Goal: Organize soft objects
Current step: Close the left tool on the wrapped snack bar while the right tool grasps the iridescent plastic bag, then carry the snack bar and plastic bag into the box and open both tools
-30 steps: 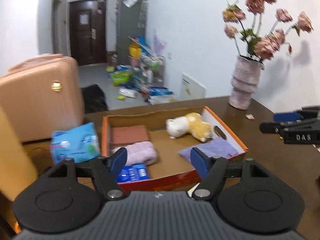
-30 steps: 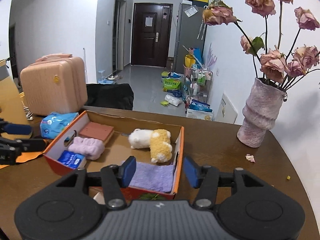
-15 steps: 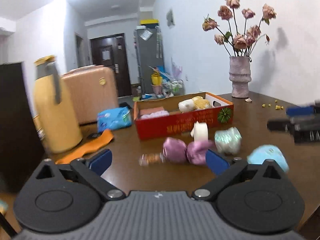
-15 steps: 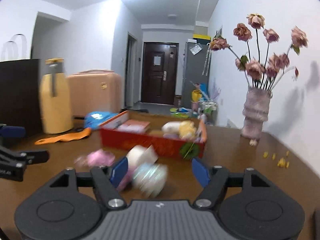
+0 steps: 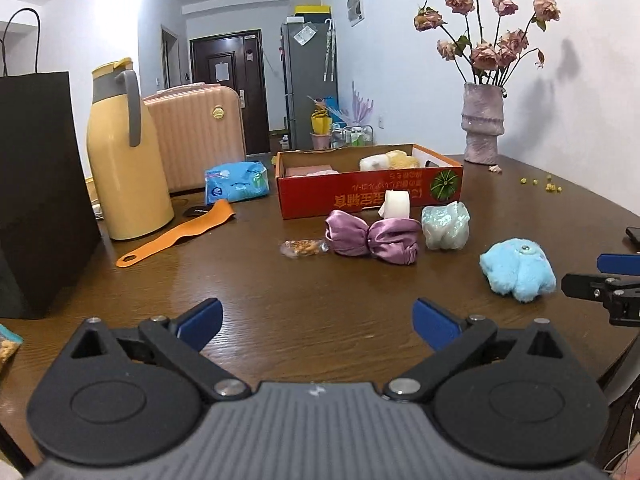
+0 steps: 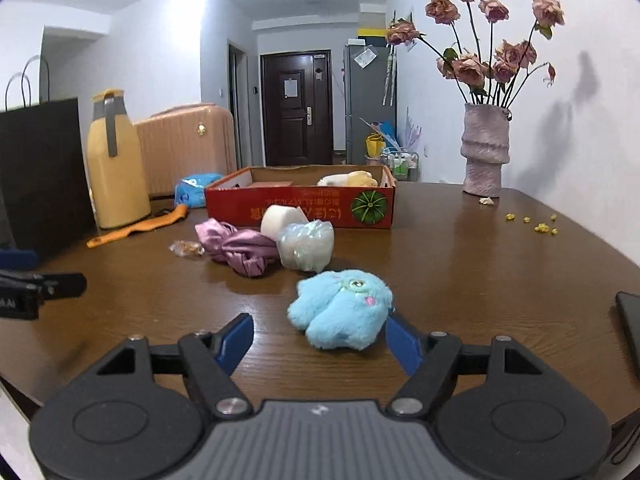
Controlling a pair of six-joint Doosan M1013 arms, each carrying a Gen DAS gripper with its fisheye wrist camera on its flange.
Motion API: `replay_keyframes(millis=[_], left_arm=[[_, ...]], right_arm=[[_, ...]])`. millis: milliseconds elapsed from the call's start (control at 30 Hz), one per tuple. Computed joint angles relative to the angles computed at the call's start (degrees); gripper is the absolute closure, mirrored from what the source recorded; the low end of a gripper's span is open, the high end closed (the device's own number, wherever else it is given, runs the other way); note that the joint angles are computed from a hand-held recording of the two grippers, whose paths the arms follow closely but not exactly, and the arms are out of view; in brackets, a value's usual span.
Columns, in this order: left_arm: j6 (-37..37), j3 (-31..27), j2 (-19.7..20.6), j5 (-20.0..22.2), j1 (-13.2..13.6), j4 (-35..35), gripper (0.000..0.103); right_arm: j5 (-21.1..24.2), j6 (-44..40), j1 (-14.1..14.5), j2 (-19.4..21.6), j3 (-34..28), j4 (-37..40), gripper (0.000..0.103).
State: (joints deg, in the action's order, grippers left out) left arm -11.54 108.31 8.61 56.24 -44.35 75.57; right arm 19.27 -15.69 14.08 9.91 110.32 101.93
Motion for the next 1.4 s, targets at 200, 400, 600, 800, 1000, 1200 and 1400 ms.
replay_keyframes(millis=[200, 400, 600, 800, 1000, 1200, 1400], left_arm=[[1.0, -1.1, 1.0, -3.8, 3.7, -1.9, 0.000], [4.1, -2.4, 2.3, -9.1, 8.0, -2.7, 0.005], [12.9, -6.3, 5.5, -15.1, 14.3, -6.8, 0.013], [18.6, -9.6, 8.2, -19.8, 18.1, -11.1, 0.017], [24.3, -11.8, 10.1, -23.4, 19.9, -13.0, 0.017], [30.0, -13.6, 11.5, -24.4, 21.5, -19.7, 0.033], [26.5, -13.0, 11.3, -25.0, 21.3, -16.6, 0.057]], right_arm=[[-0.2, 6.8, 1.0, 2.7, -3.4, -6.0, 0.037], [0.8, 10.5, 2.3, 5.8, -7.9, -10.5, 0.042], [-0.3, 24.8, 3.4, 10.7, -15.8, -24.7, 0.042], [-0.7, 32.6, 4.2, 14.1, -21.1, -31.4, 0.045], [-1.9, 39.9, 5.0, 16.5, -24.5, -40.0, 0.047], [0.6, 48.4, 4.7, 18.2, -26.5, -46.6, 0.048], [1.1, 48.7, 4.7, 18.7, -26.8, -46.9, 0.066]])
